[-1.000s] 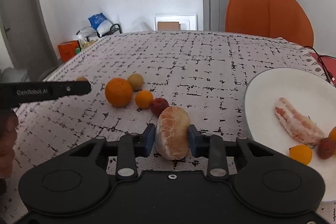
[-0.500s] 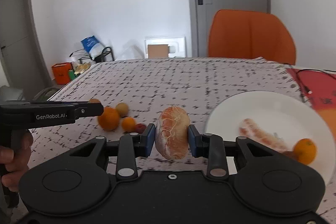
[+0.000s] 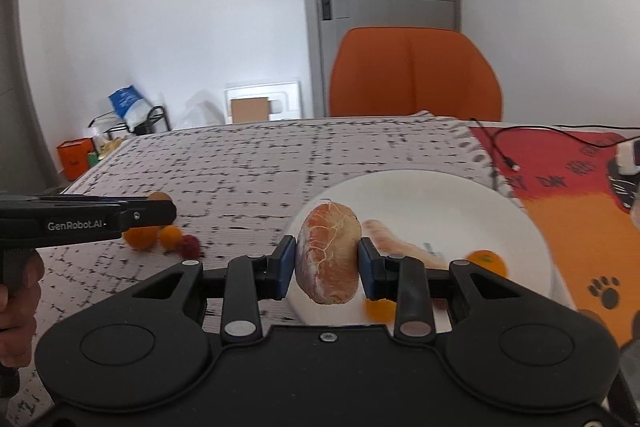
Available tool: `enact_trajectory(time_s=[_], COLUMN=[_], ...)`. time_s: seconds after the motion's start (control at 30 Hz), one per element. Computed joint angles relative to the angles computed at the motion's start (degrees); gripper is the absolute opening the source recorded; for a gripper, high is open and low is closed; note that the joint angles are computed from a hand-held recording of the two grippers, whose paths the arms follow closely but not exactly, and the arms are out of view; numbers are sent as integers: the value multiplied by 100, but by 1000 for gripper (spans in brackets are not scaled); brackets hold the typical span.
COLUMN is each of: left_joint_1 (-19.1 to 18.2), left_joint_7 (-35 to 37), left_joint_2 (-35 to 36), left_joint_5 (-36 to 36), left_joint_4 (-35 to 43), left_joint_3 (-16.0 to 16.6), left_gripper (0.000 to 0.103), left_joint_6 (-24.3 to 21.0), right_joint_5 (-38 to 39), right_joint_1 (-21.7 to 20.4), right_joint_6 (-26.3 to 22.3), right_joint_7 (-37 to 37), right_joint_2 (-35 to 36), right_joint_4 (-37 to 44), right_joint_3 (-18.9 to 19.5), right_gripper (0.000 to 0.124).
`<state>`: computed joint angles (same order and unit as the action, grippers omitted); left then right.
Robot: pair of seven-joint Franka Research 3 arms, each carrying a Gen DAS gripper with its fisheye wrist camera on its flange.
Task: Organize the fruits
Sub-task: 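Carry the tangerine with right and the yellow fruit with left onto the plate, then open both grippers on the plate and withdraw toward the remaining fruits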
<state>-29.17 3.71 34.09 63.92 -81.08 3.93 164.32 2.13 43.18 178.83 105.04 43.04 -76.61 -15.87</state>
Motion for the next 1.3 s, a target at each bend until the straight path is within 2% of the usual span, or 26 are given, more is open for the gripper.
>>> enact_trajectory(time_s=[0.27, 0.53, 1.03, 1.13, 1.2, 1.3], left_joint_1=[-8, -114, -216, -176, -227, -252], left_joint_7=[729, 1554, 2982, 3328, 3439, 3512], left_joint_2=[440, 904, 1656, 1796, 1848, 1784], left_joint_5=[-535, -1248, -2487, -2759, -2861, -2956], left_joint_4=[607, 1223, 2300, 2502, 2590, 2510], left_joint_3=[-151, -158, -277, -413, -375, -339], left_gripper=[22, 22, 22, 23, 27, 28], left_joint_6=[-11, 1, -153, -217, -290, -344], right_joint_5=[106, 308, 622, 634, 643, 629], right_joint_1=[295, 549, 803, 893, 939, 909], right_joint_6=[183, 285, 356, 352, 331, 320], right_joint_7=[300, 575, 757, 828, 883, 923], right_joint_2=[-155, -281, -316, -300, -288, -284], right_joint_4=[-458, -888, -1187, -1213, -1221, -1214], right_joint_3=[-550, -1016, -1475, -1604, -1667, -1634], right_gripper=[32, 32, 32, 32, 32, 32])
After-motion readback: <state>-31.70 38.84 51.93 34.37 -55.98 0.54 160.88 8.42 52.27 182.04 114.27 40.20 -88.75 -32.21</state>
